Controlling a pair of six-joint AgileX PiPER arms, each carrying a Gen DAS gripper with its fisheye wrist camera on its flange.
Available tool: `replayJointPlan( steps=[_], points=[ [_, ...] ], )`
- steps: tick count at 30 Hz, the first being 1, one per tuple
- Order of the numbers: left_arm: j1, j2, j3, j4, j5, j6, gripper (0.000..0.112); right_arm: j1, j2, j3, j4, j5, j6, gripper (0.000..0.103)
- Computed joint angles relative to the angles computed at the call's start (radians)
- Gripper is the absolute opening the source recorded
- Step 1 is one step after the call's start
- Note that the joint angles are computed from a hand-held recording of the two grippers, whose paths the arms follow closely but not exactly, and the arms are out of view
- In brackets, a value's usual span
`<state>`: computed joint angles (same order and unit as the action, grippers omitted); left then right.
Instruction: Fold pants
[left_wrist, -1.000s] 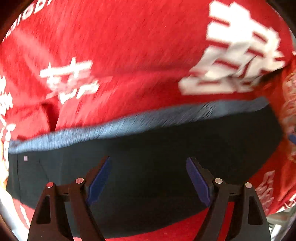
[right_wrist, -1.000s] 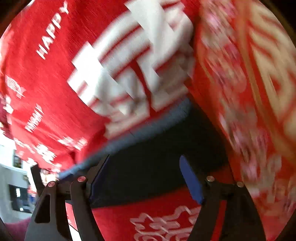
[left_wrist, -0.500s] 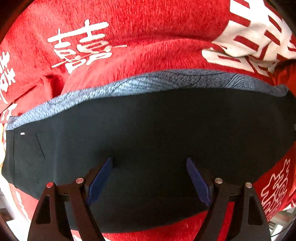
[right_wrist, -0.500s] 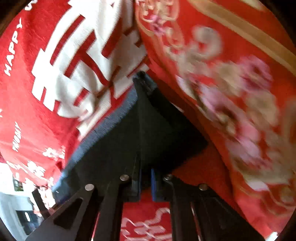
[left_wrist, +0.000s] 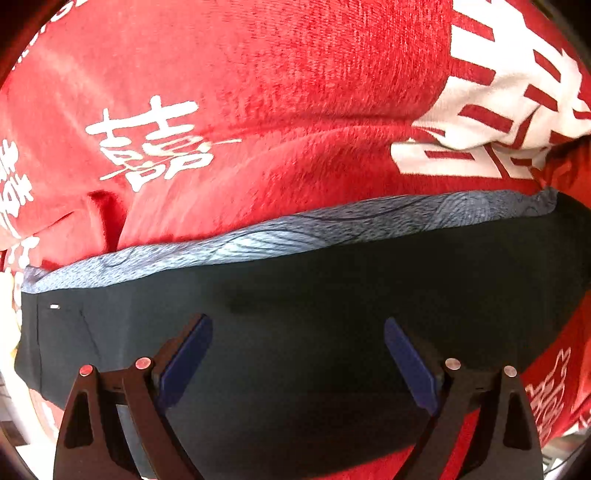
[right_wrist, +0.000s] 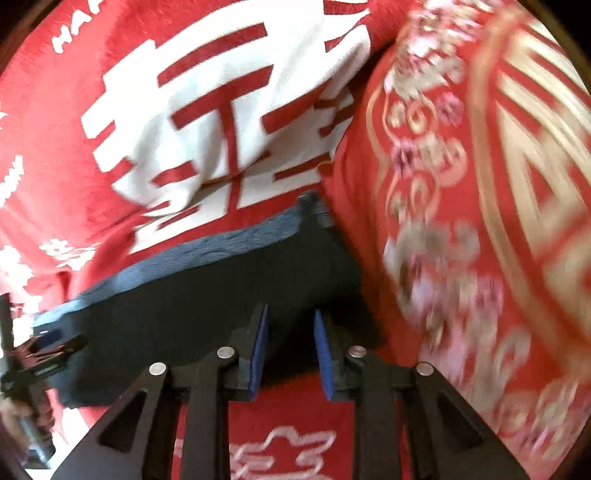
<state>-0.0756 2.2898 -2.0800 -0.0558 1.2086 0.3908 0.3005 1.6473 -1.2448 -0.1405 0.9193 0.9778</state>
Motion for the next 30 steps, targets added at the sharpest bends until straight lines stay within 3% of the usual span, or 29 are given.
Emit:
replayJointPlan(
  steps=[2, 5, 8, 13, 17, 19, 21, 23, 25, 27, 30],
  points=[
    [-0.014, 0.008, 0.032, 0.023, -0.027, -0.012, 0.095, -0.035, 0.036, -0.041, 0.03, 0.001, -0.07, 0.028],
    [-0.015, -0.02, 0.124, 0.019, -0.075, -0.02, 0.095, -0.028, 0.076, -0.115, 0.089, 0.065, -0.13, 0.039],
    [-0.001, -0.052, 0.182, 0.001, -0.1, -0.005, 0.095, -0.038, 0.027, -0.03, 0.209, 0.088, -0.092, 0.039],
    [0.003, -0.066, 0.194, 0.006, -0.093, 0.014, 0.095, 0.052, -0.069, -0.002, 0.016, 0.092, 0.063, 0.039],
    [0.0, -0.09, 0.227, 0.012, -0.107, -0.001, 0.095, -0.053, 0.081, -0.109, 0.091, -0.015, -0.107, 0.039],
    [0.0, -0.101, 0.239, 0.016, -0.106, -0.004, 0.095, -0.079, 0.177, -0.166, 0.061, 0.013, -0.139, 0.039],
    [0.003, -0.126, 0.275, 0.016, -0.114, 0.011, 0.095, -0.104, 0.223, -0.145, 0.082, 0.051, -0.156, 0.033],
    [0.012, -0.146, 0.298, 0.011, -0.111, 0.036, 0.095, -0.091, 0.143, -0.049, 0.083, -0.003, -0.096, 0.032],
    [0.018, -0.138, 0.253, 0.013, -0.053, 0.037, 0.095, -0.081, 0.057, 0.015, 0.162, -0.018, -0.098, 0.037],
    [0.036, -0.139, 0.219, -0.001, -0.029, 0.033, 0.095, -0.096, -0.05, 0.145, 0.313, -0.155, -0.138, 0.054],
    [0.066, -0.105, 0.13, 0.001, 0.007, 0.005, 0.095, -0.094, -0.108, 0.268, 0.491, -0.263, -0.168, 0.056]
  ],
)
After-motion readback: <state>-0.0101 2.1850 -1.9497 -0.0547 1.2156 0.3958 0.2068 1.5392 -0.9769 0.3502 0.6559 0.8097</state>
